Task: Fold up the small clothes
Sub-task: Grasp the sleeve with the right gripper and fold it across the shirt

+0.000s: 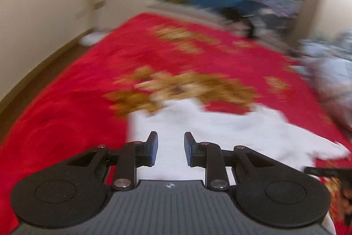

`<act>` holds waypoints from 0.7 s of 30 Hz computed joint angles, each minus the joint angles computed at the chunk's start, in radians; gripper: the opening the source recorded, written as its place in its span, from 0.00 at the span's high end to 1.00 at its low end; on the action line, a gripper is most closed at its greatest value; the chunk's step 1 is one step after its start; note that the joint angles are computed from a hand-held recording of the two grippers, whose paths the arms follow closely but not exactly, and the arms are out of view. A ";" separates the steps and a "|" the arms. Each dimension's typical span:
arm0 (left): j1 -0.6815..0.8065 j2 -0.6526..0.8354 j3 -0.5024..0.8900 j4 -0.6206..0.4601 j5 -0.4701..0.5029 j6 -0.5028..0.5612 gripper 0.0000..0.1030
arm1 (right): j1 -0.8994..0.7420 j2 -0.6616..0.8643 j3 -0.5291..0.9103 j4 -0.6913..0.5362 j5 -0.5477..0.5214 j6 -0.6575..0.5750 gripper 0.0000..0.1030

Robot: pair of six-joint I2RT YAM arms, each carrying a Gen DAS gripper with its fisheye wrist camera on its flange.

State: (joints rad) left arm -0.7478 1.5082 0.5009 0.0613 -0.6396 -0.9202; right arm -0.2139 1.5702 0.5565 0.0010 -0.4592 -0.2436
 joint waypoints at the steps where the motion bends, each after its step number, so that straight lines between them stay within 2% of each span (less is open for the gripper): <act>1: 0.011 -0.028 0.020 -0.107 0.001 -0.053 0.72 | -0.008 0.019 0.012 -0.010 -0.026 0.017 0.40; 2: 0.029 -0.094 0.007 -0.179 0.013 -0.073 0.72 | -0.017 0.041 0.027 -0.019 -0.058 0.041 0.40; 3: 0.037 -0.122 -0.006 -0.186 0.020 -0.076 0.72 | -0.027 0.064 0.040 -0.024 -0.090 0.065 0.40; 4: 0.062 -0.148 -0.027 -0.160 0.036 -0.052 0.72 | -0.031 0.080 0.046 -0.019 -0.105 0.087 0.40; 6: 0.019 -0.184 -0.083 -0.114 -0.003 -0.088 0.71 | -0.025 0.110 0.055 0.008 -0.100 0.127 0.40; 8: -0.002 -0.144 -0.141 0.019 -0.023 -0.103 0.71 | -0.016 0.141 0.062 0.043 -0.085 0.168 0.40; 10: 0.018 -0.066 -0.106 -0.001 -0.001 -0.110 0.71 | -0.012 0.174 0.074 0.067 -0.077 0.203 0.50; 11: 0.016 -0.017 -0.108 0.056 -0.008 -0.100 0.71 | -0.005 0.188 0.078 0.078 -0.068 0.217 0.53; 12: 0.034 0.050 -0.101 0.138 -0.001 -0.059 0.71 | 0.010 0.201 0.078 0.100 -0.050 0.224 0.60; 13: 0.041 0.067 -0.100 0.157 0.001 -0.038 0.71 | 0.021 0.209 0.075 0.122 -0.036 0.221 0.70; 14: 0.054 0.086 -0.100 0.178 0.006 -0.027 0.71 | 0.035 0.216 0.071 0.148 -0.018 0.217 0.75; 15: 0.070 0.100 -0.107 0.212 0.021 -0.023 0.71 | 0.045 0.220 0.069 0.169 0.002 0.217 0.86; 16: 0.089 0.111 -0.117 0.251 0.043 -0.020 0.71 | 0.046 0.224 0.071 0.181 0.004 0.219 0.91; 18: 0.120 0.146 -0.125 0.327 0.084 -0.004 0.71 | 0.022 0.217 0.084 0.179 -0.043 0.220 0.94; 21: 0.155 0.224 -0.096 0.389 0.113 0.031 0.71 | -0.034 0.068 0.041 0.251 -0.182 0.218 0.98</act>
